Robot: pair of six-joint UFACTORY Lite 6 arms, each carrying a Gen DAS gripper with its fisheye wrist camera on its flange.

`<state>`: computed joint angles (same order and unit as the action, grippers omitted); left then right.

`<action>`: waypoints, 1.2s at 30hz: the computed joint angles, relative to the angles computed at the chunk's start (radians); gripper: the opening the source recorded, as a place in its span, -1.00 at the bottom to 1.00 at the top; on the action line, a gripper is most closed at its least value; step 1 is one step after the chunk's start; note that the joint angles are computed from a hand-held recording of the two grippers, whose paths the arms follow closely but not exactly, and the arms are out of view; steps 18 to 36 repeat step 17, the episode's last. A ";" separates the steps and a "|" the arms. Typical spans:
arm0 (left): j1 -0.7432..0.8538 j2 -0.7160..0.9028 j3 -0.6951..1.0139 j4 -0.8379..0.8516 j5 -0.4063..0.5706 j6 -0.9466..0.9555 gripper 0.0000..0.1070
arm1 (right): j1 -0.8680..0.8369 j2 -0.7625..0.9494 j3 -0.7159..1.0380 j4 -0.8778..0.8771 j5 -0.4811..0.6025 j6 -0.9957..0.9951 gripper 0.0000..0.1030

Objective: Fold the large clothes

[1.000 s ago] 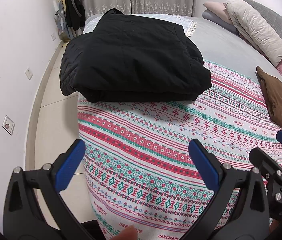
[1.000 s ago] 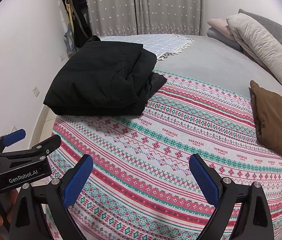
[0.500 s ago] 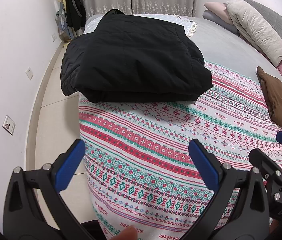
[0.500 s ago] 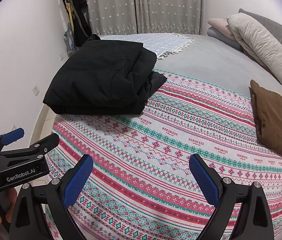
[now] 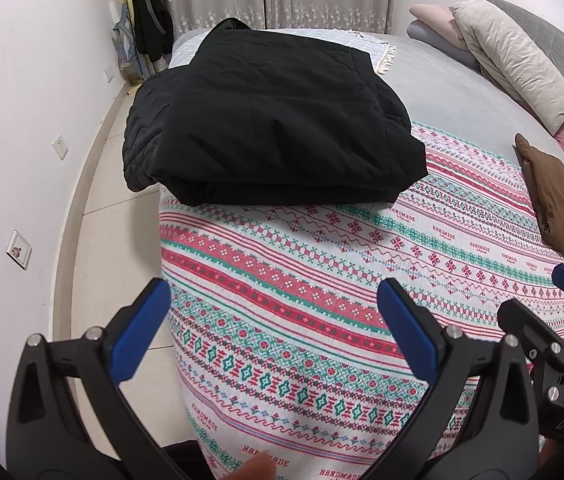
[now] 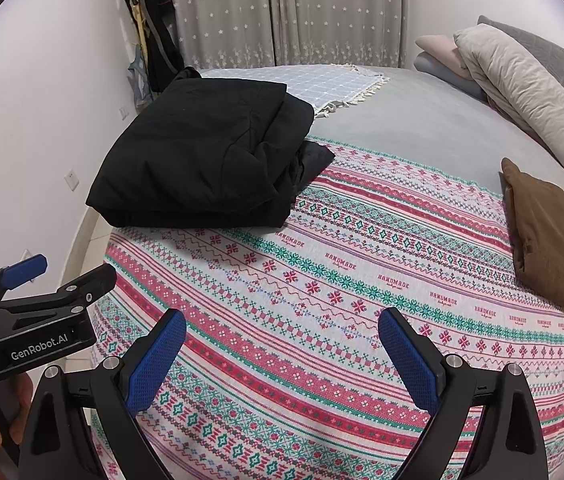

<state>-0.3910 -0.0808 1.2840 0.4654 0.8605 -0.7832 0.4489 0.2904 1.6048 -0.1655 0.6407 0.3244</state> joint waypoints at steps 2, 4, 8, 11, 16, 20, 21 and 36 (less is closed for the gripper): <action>0.000 -0.001 0.000 0.001 0.001 -0.002 0.92 | 0.000 0.001 0.001 0.001 0.000 -0.001 0.90; -0.002 0.000 -0.001 0.003 0.001 -0.005 0.92 | 0.001 0.002 0.003 -0.004 0.001 0.005 0.90; 0.000 -0.002 -0.002 0.002 0.001 -0.005 0.92 | 0.002 0.001 0.001 -0.004 0.003 0.005 0.90; 0.000 -0.002 -0.002 0.003 0.001 -0.005 0.92 | 0.002 0.000 -0.001 -0.003 0.002 0.004 0.90; -0.001 -0.006 -0.006 -0.003 -0.001 0.003 0.92 | 0.001 -0.002 -0.004 -0.001 0.000 0.001 0.90; -0.005 -0.009 -0.009 -0.001 0.001 -0.002 0.92 | 0.003 -0.005 -0.008 -0.003 0.000 0.005 0.90; -0.005 -0.009 -0.009 -0.001 0.001 -0.002 0.92 | 0.003 -0.005 -0.008 -0.003 0.000 0.005 0.90; -0.005 -0.009 -0.009 -0.001 0.001 -0.002 0.92 | 0.003 -0.005 -0.008 -0.003 0.000 0.005 0.90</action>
